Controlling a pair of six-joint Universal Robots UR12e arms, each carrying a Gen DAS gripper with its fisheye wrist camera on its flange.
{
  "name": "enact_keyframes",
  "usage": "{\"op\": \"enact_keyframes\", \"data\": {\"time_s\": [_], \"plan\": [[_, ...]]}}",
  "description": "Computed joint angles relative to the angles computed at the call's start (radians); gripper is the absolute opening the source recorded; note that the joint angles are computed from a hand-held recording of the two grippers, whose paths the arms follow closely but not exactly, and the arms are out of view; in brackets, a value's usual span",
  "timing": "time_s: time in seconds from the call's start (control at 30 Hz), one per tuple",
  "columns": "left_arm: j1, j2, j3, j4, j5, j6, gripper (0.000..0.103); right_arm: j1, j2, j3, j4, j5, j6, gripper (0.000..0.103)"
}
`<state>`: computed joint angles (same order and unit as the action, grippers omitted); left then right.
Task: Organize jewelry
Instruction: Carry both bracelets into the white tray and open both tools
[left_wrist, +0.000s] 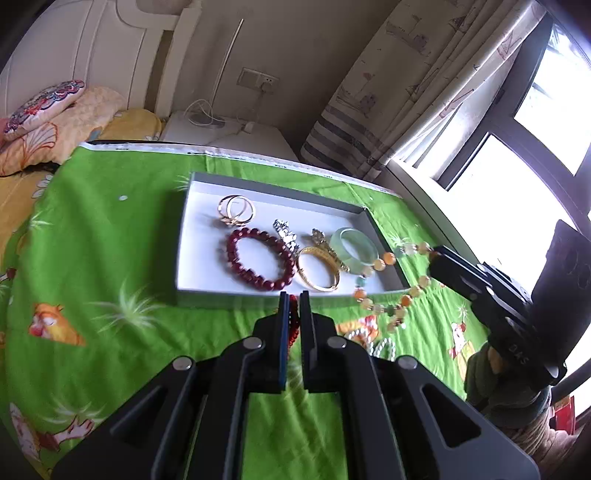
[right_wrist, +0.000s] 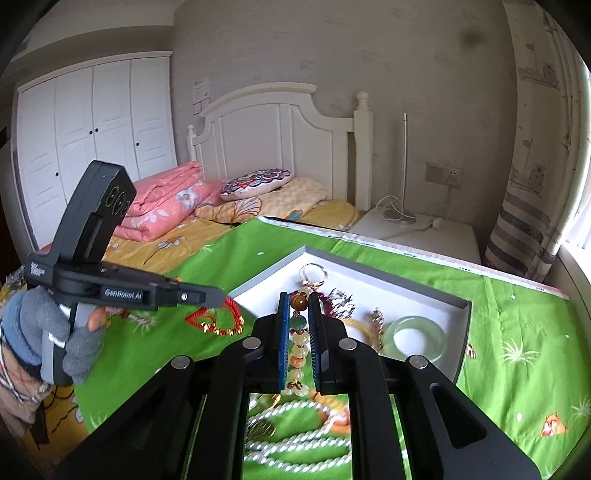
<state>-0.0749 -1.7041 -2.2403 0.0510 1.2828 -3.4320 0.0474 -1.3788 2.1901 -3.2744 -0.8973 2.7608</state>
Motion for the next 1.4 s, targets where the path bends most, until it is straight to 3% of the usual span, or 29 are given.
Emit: {"op": "enact_keyframes", "data": {"time_s": [0.27, 0.57, 0.77, 0.93, 1.03, 1.17, 1.2, 1.3, 1.4], "plan": [[-0.020, -0.058, 0.075, -0.001, -0.029, -0.029, 0.005, 0.018, 0.058, -0.085, 0.049, -0.037, 0.050, 0.011], [-0.032, -0.114, 0.160, -0.043, 0.042, -0.053, 0.005, 0.024, 0.124, -0.174, 0.129, -0.036, 0.111, 0.011], [-0.058, -0.137, 0.183, -0.043, 0.232, -0.079, 0.005, 0.026, 0.166, -0.224, 0.150, -0.011, 0.179, 0.011], [-0.103, -0.165, 0.204, -0.049, 0.477, -0.058, 0.005, 0.030, 0.212, -0.283, 0.178, 0.015, 0.253, 0.011], [-0.121, -0.184, 0.220, -0.076, 0.571, -0.033, 0.005, 0.049, 0.237, -0.318, 0.235, -0.065, 0.266, 0.012], [-0.124, -0.198, 0.224, -0.107, 0.570, 0.010, 0.007, 0.063, 0.242, -0.324, 0.280, -0.189, 0.230, 0.012], [-0.121, -0.198, 0.221, -0.110, 0.550, 0.017, 0.017, 0.058, 0.241, -0.319, 0.283, -0.184, 0.232, 0.012], [-0.116, -0.200, 0.204, -0.060, 0.523, 0.004, 0.067, 0.038, 0.232, -0.303, 0.278, -0.165, 0.249, 0.015], [-0.107, -0.193, 0.190, -0.028, 0.499, -0.020, 0.072, 0.017, 0.216, -0.288, 0.274, -0.132, 0.251, 0.040]]}}
